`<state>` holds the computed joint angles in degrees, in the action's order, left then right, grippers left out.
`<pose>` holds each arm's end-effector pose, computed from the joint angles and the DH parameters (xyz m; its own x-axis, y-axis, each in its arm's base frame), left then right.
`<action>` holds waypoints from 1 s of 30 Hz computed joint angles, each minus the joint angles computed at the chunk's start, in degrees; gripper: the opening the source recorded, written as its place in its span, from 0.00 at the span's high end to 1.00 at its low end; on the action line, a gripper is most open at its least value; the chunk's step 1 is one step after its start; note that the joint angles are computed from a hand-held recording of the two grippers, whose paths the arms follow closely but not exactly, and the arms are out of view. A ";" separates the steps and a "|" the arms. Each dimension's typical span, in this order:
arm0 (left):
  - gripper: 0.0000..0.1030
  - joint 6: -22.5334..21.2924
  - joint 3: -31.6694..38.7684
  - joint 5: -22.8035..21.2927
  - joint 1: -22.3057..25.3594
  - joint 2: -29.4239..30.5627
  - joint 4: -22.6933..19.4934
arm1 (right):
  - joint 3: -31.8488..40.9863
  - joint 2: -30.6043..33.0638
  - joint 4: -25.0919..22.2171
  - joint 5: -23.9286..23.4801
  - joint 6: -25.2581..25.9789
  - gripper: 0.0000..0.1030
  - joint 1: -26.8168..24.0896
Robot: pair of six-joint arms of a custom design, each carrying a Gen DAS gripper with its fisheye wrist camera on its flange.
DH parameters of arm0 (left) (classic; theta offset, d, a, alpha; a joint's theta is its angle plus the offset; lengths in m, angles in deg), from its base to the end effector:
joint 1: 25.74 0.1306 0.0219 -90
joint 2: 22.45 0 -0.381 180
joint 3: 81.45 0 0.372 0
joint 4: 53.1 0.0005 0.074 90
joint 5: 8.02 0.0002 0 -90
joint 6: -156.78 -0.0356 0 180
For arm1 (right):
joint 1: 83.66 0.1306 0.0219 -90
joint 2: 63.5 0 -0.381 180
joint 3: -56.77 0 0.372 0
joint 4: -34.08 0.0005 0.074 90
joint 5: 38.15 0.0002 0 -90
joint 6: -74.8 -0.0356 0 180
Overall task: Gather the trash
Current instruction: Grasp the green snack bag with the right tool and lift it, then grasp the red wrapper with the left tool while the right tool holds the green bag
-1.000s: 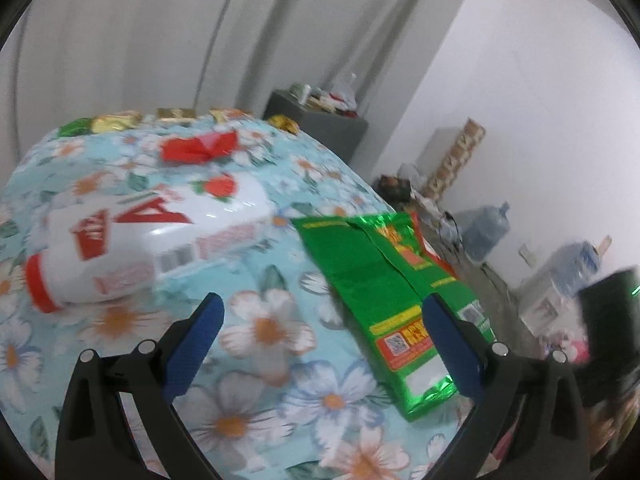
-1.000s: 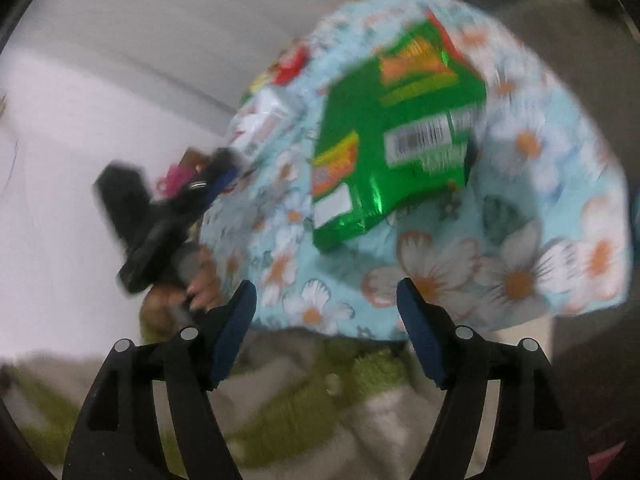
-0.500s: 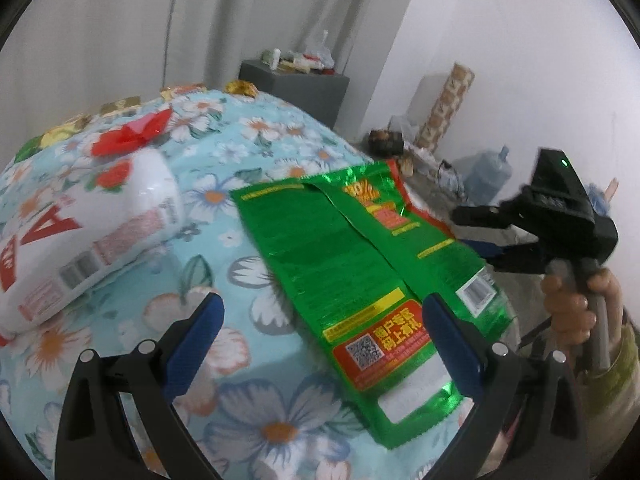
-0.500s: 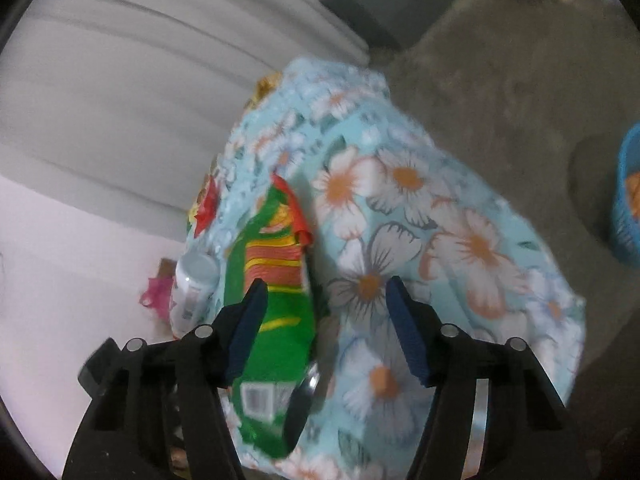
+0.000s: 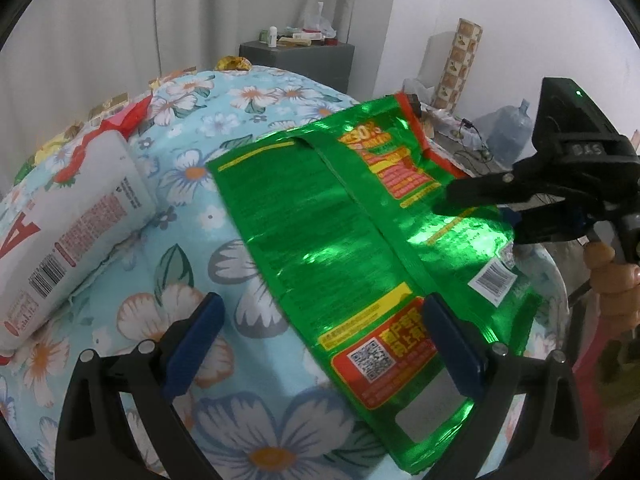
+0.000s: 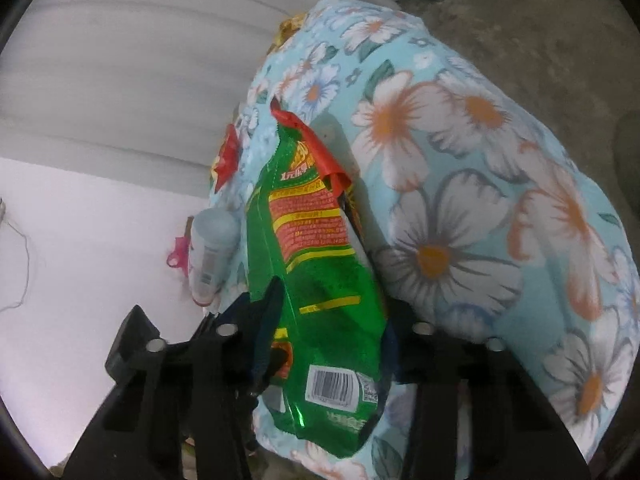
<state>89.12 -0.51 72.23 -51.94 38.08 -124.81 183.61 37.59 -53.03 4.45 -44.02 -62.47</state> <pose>0.2278 -0.1059 0.5068 -0.7770 -0.0352 -0.6286 0.0484 0.9921 -0.1154 0.4355 0.1964 0.5799 -0.9935 -0.0352 -0.1085 -0.1081 0.5941 0.7971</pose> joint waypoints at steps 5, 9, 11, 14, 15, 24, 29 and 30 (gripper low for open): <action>0.06 -1.87 1.98 0.56 1.07 -0.42 -1.39 | -1.69 -0.54 2.23 0.82 -0.72 0.91 0.99; 0.06 -6.63 6.39 1.14 5.23 -1.32 -1.37 | -3.04 -1.62 3.66 1.15 -0.88 0.93 0.77; 0.06 -10.44 9.88 1.84 10.60 -0.98 -1.15 | -4.06 -2.75 3.61 1.30 -0.25 0.94 0.08; 0.06 -14.44 14.46 6.80 20.34 1.18 -1.23 | -4.90 -3.50 4.59 1.39 -0.56 0.94 -0.49; 0.06 -15.55 16.84 10.55 25.49 3.03 -2.01 | -5.15 -3.61 4.92 1.19 -0.70 0.94 -0.63; 0.13 -9.95 30.71 40.59 50.37 24.92 -17.58 | -7.53 -3.98 7.09 -0.89 -1.71 0.94 -1.46; 0.16 -4.85 31.87 35.60 51.45 30.20 -17.73 | -8.37 -3.94 7.68 -1.70 -1.86 0.94 -1.86; 0.16 -4.34 31.78 35.06 51.49 30.49 -17.51 | -8.46 -3.89 7.78 -1.84 -1.89 0.94 -1.89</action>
<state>84.78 31.27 107.29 -0.44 68.57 -142.32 175.16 33.70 -45.24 2.61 -45.91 -64.36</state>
